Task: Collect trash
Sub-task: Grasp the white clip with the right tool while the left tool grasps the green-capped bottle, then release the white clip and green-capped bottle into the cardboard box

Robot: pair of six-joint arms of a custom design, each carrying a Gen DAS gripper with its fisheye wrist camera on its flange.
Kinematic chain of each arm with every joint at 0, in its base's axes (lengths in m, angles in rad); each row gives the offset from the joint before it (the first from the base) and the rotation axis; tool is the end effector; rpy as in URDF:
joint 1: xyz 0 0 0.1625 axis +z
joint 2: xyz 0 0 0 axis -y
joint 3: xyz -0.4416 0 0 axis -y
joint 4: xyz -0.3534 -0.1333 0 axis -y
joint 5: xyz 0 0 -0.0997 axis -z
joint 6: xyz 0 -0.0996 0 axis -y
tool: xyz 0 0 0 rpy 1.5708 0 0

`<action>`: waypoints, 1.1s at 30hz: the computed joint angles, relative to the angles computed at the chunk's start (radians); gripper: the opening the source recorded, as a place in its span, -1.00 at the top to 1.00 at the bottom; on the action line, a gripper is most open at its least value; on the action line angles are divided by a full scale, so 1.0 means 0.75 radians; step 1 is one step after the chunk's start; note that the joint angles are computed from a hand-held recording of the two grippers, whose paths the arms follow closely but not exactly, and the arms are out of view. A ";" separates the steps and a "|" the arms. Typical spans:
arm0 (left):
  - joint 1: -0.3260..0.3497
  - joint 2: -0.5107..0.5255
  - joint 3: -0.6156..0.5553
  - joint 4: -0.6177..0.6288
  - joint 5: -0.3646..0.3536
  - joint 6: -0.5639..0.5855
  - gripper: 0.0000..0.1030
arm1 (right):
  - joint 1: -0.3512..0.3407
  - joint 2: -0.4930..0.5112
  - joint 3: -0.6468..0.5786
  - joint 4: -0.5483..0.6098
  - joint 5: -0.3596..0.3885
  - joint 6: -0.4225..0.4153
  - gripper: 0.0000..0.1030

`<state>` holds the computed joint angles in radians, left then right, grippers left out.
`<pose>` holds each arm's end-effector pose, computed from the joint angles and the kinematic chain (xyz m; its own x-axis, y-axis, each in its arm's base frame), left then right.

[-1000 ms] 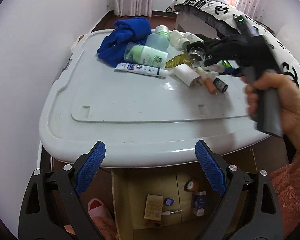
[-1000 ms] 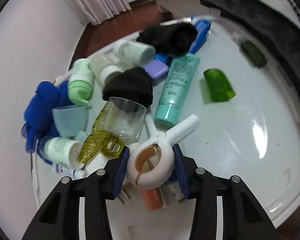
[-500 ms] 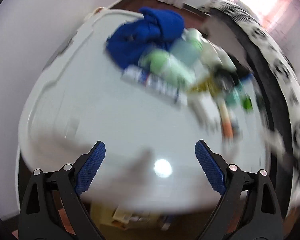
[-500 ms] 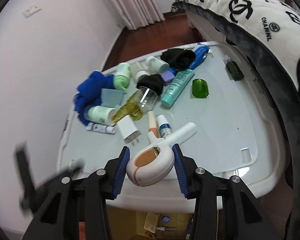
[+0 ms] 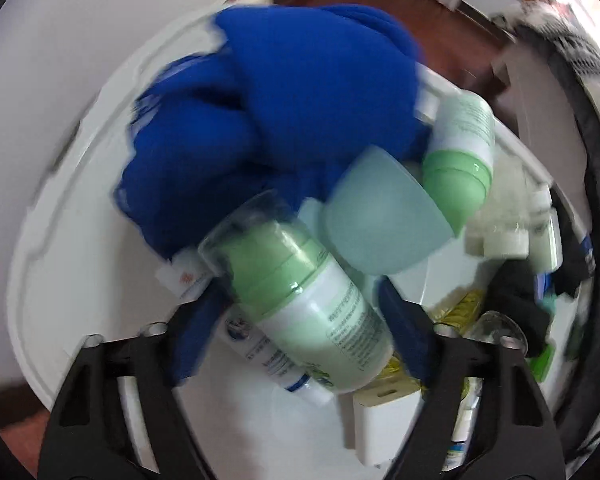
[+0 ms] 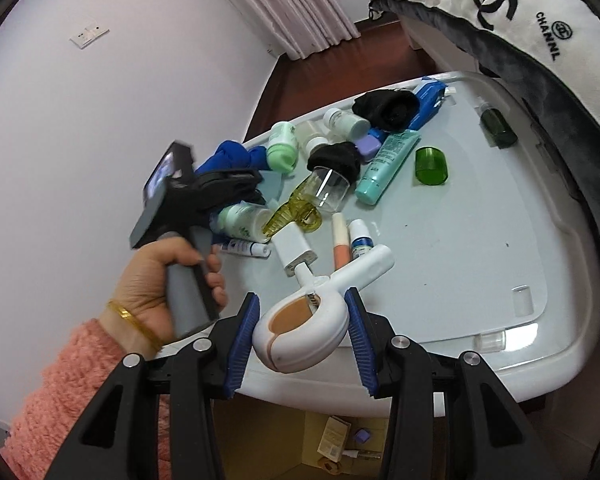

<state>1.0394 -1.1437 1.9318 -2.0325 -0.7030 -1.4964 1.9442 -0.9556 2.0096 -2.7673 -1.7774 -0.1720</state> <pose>-0.0759 -0.5422 0.2209 -0.5109 -0.7743 -0.3735 -0.3965 0.5977 -0.6968 0.3028 -0.4635 0.1336 -0.8465 -0.4828 0.2244 -0.5136 0.8516 -0.1052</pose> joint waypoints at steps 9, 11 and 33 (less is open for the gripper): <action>-0.114 -0.085 0.156 -0.134 0.033 0.134 -0.06 | 0.009 0.002 0.017 -0.052 -0.023 -0.008 0.15; -0.179 -0.116 0.191 -0.084 0.070 0.132 -0.03 | 0.013 0.006 0.023 -0.073 -0.036 -0.015 0.15; -0.814 -0.320 0.886 -0.294 -0.732 -0.074 -0.03 | -0.004 -0.026 0.424 0.007 -0.383 0.046 -0.47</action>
